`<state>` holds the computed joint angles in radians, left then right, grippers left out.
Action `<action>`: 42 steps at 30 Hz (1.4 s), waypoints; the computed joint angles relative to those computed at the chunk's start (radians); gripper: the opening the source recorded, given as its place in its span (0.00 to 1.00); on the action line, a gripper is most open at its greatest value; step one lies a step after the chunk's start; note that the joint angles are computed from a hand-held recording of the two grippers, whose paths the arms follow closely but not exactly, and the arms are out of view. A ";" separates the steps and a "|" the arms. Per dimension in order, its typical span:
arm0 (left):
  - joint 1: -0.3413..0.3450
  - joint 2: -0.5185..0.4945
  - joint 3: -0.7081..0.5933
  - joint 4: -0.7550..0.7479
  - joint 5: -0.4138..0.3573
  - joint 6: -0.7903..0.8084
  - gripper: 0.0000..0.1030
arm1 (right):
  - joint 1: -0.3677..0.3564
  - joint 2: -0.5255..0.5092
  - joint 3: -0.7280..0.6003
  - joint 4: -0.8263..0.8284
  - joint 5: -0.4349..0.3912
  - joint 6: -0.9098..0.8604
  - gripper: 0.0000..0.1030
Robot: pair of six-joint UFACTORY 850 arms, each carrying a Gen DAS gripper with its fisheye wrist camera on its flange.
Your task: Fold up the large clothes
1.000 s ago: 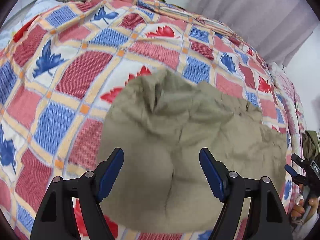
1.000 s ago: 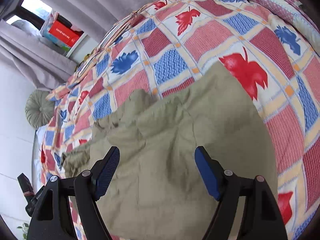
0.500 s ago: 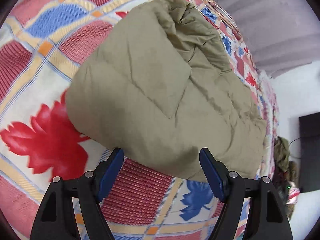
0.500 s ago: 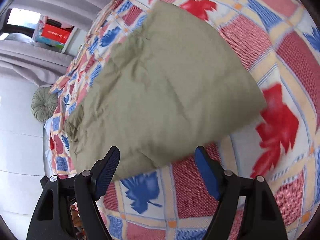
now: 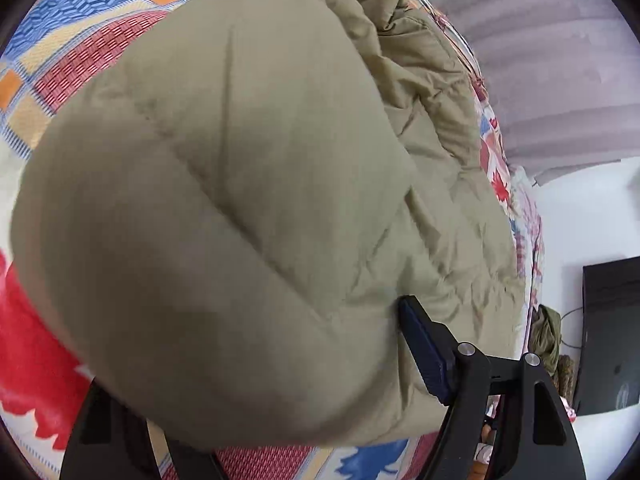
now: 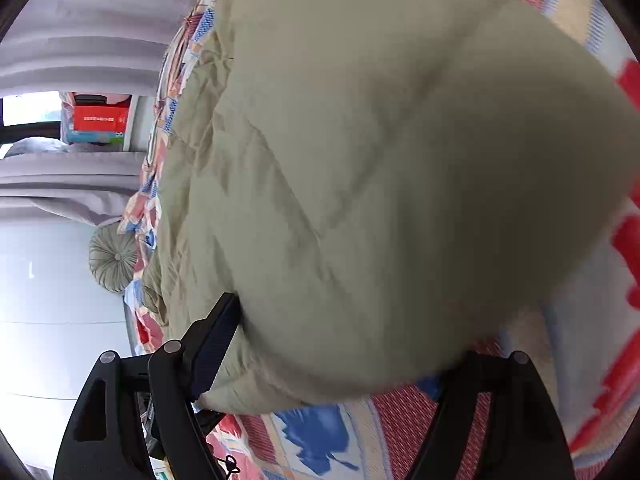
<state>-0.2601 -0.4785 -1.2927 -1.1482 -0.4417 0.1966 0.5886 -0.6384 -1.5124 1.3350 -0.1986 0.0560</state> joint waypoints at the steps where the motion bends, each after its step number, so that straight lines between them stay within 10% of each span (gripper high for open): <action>1: 0.001 -0.015 -0.015 0.002 0.005 -0.013 0.77 | -0.003 -0.013 -0.015 0.027 -0.004 -0.020 0.78; 7: -0.018 -0.076 -0.096 0.167 0.038 -0.239 0.81 | -0.011 -0.067 -0.054 0.232 -0.006 -0.145 0.79; 11: -0.019 -0.070 -0.108 0.136 0.025 -0.161 0.40 | -0.014 -0.068 -0.055 0.239 -0.023 -0.122 0.75; 15: -0.031 -0.048 -0.122 0.240 0.027 -0.174 0.23 | -0.011 -0.058 -0.053 0.266 -0.031 -0.143 0.38; 19: -0.043 -0.002 -0.109 0.313 0.025 -0.186 0.22 | -0.002 -0.036 -0.050 0.209 -0.026 -0.098 0.24; 38: -0.082 0.409 0.359 0.357 -0.134 -0.258 0.22 | 0.129 0.245 0.314 0.348 -0.070 -0.085 0.23; 42: -0.111 0.431 0.379 0.584 -0.157 -0.462 0.54 | 0.118 0.212 0.278 0.194 -0.083 0.079 0.31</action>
<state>-0.3715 -0.0470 -0.9132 -0.5642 -0.5985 -0.2653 0.7069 -0.4266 -1.2343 1.5287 -0.2818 0.1345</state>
